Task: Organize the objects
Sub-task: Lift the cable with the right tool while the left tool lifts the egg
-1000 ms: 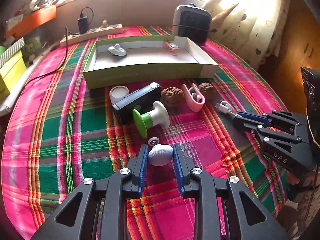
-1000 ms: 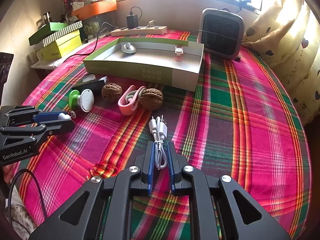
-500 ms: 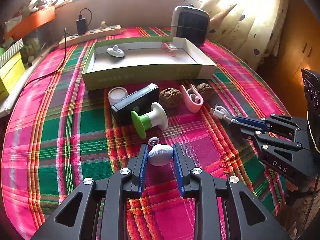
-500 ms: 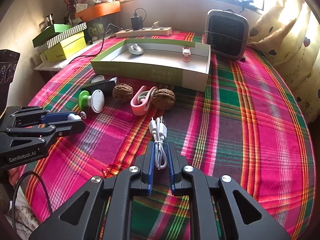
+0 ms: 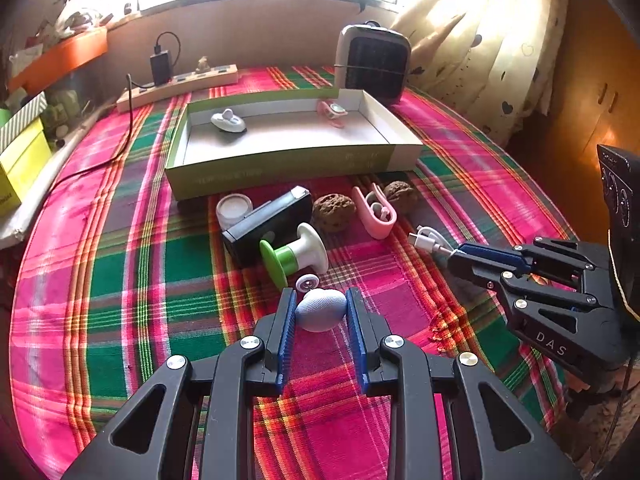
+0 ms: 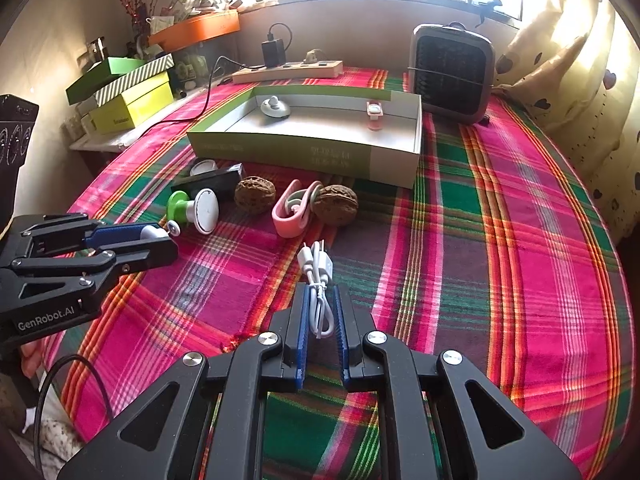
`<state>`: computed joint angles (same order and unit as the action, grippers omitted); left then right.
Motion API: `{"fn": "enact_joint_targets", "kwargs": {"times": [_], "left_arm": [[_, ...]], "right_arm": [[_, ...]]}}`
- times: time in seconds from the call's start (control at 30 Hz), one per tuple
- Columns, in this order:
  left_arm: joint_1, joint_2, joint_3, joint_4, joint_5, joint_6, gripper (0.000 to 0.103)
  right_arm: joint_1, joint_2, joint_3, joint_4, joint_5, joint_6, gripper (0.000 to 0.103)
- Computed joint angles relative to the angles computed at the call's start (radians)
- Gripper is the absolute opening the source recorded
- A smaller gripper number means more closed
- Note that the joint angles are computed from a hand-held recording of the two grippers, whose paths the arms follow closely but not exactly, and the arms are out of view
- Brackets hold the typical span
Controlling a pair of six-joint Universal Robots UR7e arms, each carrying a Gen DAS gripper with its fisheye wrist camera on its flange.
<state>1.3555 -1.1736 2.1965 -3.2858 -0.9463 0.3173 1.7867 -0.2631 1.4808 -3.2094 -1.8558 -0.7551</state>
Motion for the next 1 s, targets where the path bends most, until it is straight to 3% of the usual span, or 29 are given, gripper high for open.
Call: {"fn": "enact_joint_targets", "kwargs": {"times": [0.7,1.0], "left_arm": [[-0.002,-0.014,-0.006,-0.020,-0.005,0.025,0.023],[0.006,-0.013,-0.011,-0.007,-0.009,0.020,0.023]], "right_arm": [[-0.005,-0.011,0.020,-0.045,0.025,0.041,0.008],[-0.008,-0.006,0.006,0.015,0.019,0.033,0.009]]}}
